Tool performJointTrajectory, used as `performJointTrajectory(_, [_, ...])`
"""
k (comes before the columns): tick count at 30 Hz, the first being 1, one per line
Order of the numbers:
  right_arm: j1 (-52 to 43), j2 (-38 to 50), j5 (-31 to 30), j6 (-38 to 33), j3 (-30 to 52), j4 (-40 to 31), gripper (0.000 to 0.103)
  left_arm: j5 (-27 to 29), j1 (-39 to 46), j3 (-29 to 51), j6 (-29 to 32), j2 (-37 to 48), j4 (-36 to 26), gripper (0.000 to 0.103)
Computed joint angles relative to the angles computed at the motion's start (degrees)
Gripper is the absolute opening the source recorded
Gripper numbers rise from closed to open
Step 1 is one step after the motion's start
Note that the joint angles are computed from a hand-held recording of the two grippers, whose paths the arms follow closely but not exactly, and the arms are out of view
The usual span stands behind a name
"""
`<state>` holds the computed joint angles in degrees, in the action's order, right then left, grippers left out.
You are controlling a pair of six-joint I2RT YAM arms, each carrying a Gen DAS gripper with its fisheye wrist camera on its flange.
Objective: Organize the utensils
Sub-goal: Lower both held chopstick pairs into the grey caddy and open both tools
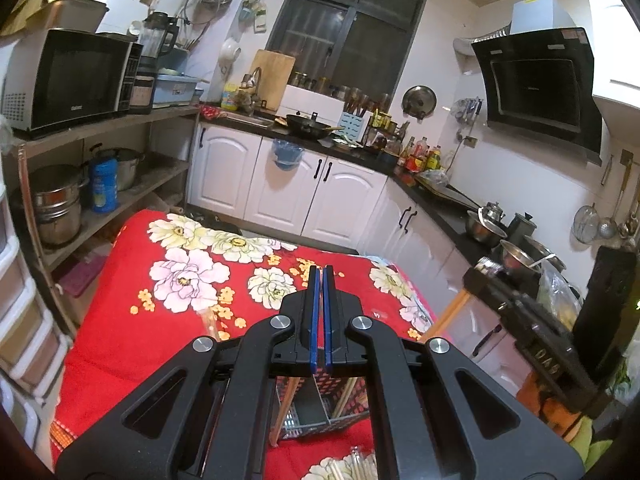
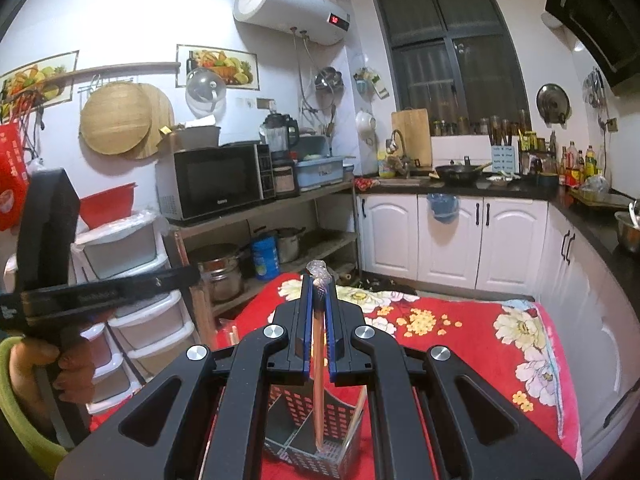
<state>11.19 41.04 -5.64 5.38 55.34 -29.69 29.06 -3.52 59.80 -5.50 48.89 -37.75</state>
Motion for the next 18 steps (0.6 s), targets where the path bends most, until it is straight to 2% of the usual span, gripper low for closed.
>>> performJointTrajectory(8, [-2.3, 3.2, -2.6, 0.5, -1.3, 4.0, 0.006, -0.6, -0.7, 2.7, 0.4, 2.9, 2.3, 0.0])
performJointTrajectory(18, [-4.5, 5.5, -4.6, 0.5, -6.4, 7.2, 0.006, -4.8, -3.2, -4.1, -0.2, 5.7, 9.4, 0.0])
